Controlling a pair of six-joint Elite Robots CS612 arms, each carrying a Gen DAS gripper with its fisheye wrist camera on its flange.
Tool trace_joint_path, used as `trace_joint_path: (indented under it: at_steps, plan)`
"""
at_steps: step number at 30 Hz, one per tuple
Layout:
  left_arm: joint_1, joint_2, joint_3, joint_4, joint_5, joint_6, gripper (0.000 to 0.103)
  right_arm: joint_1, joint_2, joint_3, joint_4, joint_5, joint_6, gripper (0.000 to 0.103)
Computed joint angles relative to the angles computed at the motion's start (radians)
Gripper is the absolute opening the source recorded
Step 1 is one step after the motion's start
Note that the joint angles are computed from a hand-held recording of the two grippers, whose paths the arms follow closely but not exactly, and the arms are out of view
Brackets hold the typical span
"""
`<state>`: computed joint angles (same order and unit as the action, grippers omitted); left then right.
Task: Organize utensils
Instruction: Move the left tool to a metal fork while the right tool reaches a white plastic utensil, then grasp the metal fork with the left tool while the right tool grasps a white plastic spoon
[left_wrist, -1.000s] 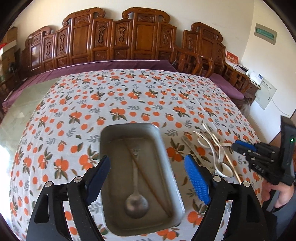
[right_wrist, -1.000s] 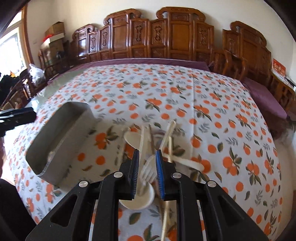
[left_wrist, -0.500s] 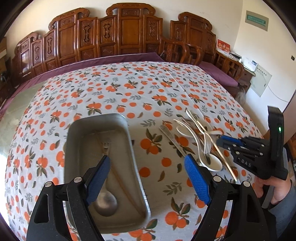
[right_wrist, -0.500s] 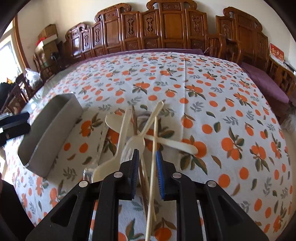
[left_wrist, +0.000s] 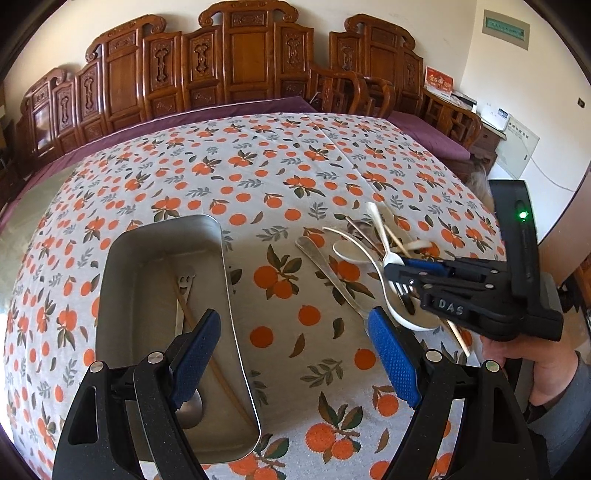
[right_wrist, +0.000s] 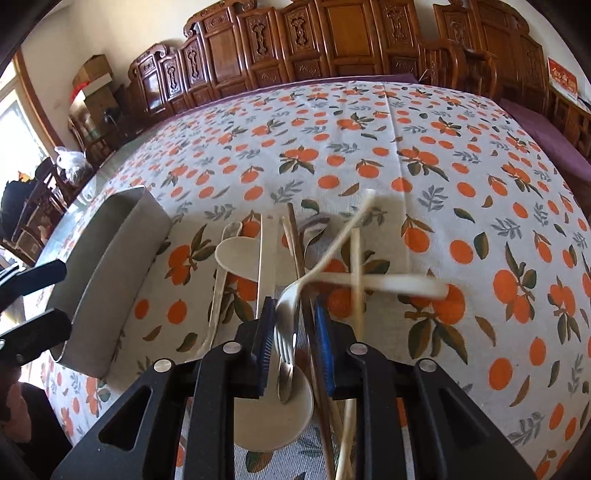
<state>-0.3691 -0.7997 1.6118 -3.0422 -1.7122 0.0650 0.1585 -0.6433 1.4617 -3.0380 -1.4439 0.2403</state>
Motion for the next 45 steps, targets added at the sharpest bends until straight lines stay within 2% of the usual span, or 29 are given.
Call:
trace_joint_path:
  at_steps: [4,5,8,15,23,32,36,41,45]
  plan:
    - [-0.002,-0.001,0.002,0.001,0.003,0.0,0.078,-0.006,-0.001,0.006,-0.025,0.022,0.02,0.024]
    - [-0.002,0.0,0.002,0.0,0.004,0.0,0.078,-0.008,-0.002,0.009,-0.034,0.032,0.022,0.013]
    - [-0.006,0.0,0.004,0.004,0.012,-0.001,0.078,-0.013,-0.009,0.022,-0.06,0.053,0.015,0.004]
    - [-0.018,-0.001,0.015,-0.01,0.03,-0.021,0.078,-0.019,-0.031,0.058,-0.144,0.056,-0.001,0.004]
    - [-0.037,-0.002,0.016,0.0,0.05,-0.049,0.078,-0.032,-0.038,0.077,-0.157,0.055,-0.004,0.004]
    - [-0.062,0.019,-0.011,0.088,0.051,-0.062,0.061,-0.039,-0.046,0.098,-0.183,0.07,-0.006,0.004]
    - [-0.067,0.036,-0.036,0.124,0.046,-0.095,0.058,-0.042,-0.05,0.109,-0.196,0.073,-0.005,0.004]
    - [-0.065,0.062,-0.091,0.213,0.036,-0.131,0.048,-0.047,-0.053,0.118,-0.211,0.08,0.001,0.004]
    - [-0.065,0.074,-0.128,0.279,0.019,-0.143,0.048,-0.048,-0.054,0.118,-0.215,0.086,-0.006,0.004]
